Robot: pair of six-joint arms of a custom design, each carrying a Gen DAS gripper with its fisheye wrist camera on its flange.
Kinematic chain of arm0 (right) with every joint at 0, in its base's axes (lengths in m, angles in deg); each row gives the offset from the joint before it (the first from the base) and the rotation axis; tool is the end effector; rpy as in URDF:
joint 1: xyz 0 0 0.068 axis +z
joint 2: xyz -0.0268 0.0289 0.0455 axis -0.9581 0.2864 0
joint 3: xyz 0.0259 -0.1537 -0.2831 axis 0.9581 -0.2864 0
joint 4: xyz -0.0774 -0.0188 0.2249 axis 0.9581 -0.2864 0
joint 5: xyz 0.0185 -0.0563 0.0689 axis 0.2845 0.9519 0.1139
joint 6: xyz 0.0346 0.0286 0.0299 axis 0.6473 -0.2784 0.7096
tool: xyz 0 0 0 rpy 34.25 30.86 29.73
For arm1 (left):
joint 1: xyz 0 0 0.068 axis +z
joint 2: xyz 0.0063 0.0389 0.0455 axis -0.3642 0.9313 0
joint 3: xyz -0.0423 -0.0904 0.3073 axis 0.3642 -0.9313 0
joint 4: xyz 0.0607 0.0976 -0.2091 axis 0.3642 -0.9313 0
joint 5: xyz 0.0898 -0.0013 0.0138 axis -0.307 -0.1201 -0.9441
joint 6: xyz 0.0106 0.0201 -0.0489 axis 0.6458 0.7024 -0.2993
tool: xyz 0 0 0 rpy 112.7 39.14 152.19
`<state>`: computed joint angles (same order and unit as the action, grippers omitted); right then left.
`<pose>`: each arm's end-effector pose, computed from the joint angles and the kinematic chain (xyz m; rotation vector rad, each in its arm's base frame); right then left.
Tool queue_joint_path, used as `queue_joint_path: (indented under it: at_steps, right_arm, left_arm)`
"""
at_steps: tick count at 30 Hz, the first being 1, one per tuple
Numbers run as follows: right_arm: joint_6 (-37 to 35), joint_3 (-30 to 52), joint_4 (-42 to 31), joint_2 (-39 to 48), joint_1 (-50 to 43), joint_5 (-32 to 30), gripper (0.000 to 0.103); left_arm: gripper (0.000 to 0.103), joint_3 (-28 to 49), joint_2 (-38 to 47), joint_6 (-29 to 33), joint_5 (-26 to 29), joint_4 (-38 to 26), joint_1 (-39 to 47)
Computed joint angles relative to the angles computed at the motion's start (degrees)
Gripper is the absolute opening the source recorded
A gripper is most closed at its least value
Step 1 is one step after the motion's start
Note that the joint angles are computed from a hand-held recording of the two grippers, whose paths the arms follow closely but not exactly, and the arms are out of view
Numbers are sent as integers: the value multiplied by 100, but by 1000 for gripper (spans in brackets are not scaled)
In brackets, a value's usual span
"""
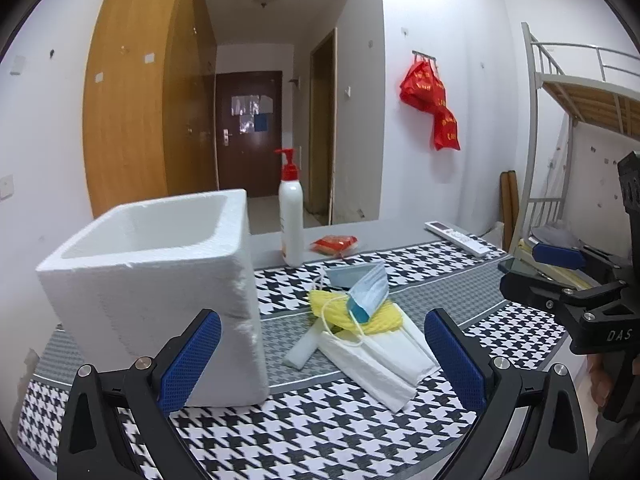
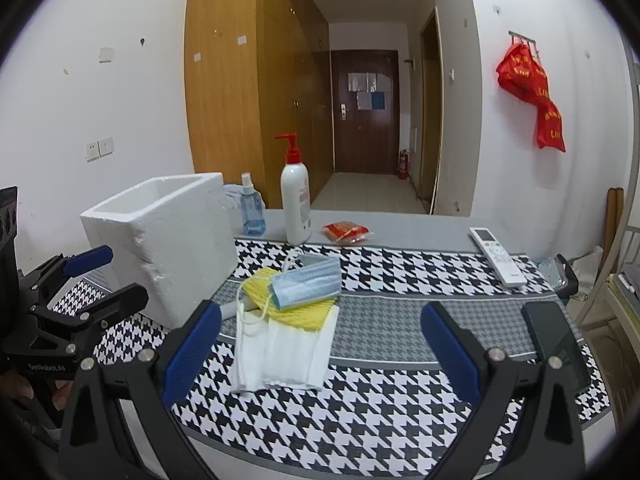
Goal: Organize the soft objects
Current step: 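Move the left gripper toward the yellow sponge and blue mask pile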
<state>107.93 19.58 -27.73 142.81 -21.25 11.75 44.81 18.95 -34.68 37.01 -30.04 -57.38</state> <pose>0.1616 0.1594 0.2576 0.3415 2.0154 -0.1524 0.2586 -0.1974 0.2363 0.8450 1.8262 -0.5538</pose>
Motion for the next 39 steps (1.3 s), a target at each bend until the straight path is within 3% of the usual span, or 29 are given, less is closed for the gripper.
queue_joint_path:
  at_steps: [23, 39]
  right_arm:
    - [-1845, -544, 1606, -72, -1736, -1916, 101]
    - [-2557, -607, 1838, -38, -2703, -2969, 101]
  left_arm:
    - [102, 937, 968, -95, -675, -752, -637]
    - [102, 1859, 1693, -637, -1143, -1819, -1040]
